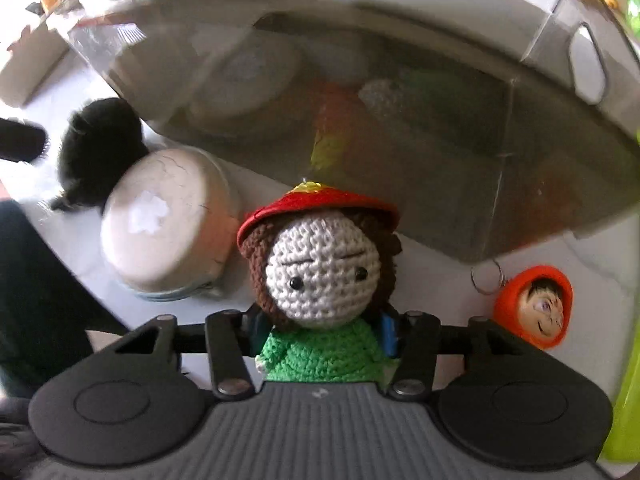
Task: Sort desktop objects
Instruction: 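Grasp the crocheted green-sweater doll with the right gripper and lift it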
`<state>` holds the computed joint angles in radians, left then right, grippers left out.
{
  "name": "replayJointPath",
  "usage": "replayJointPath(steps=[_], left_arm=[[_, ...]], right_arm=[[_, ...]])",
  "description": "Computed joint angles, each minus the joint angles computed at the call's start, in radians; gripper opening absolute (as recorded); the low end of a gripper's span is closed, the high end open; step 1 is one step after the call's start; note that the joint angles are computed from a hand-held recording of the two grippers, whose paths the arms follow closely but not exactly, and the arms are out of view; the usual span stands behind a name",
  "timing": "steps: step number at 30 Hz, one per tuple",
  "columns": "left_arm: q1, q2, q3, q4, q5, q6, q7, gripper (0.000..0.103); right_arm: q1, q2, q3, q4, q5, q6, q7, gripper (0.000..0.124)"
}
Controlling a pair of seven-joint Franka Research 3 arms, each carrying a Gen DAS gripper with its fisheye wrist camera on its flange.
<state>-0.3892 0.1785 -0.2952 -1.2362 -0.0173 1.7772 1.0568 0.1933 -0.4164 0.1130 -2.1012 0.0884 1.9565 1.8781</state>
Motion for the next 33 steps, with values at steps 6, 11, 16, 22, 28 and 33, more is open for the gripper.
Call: replayJointPath(steps=[6, 11, 16, 22, 28, 33], left_arm=[[0.042, -0.099, 0.014, -0.173, -0.070, 0.148, 0.055, 0.103], [0.046, -0.085, 0.012, -0.135, -0.052, 0.092, 0.106, 0.103], [0.043, -0.102, 0.011, -0.143, -0.033, 0.075, 0.134, 0.103], [0.061, -0.149, 0.025, -0.224, -0.064, 0.099, 0.146, 0.103], [0.057, -0.094, 0.020, -0.152, 0.007, 0.047, 0.198, 0.103], [0.053, -0.039, 0.018, -0.093, 0.004, 0.039, 0.209, 0.103]], right_arm=[[-0.003, -0.061, -0.066, 0.128, 0.129, -0.103, -0.049, 0.053], [-0.028, 0.078, -0.053, 0.405, 0.132, -0.052, -0.044, 0.053], [-0.023, 0.384, -0.028, 0.699, 0.013, -0.057, 0.096, 0.054], [0.022, 0.773, -0.078, 1.041, 0.074, -0.322, 0.278, 0.054], [0.014, 0.937, -0.087, 1.223, 0.137, -0.459, 0.284, 0.058], [-0.026, 0.818, -0.097, 1.037, 0.209, -0.346, 0.276, 0.064]])
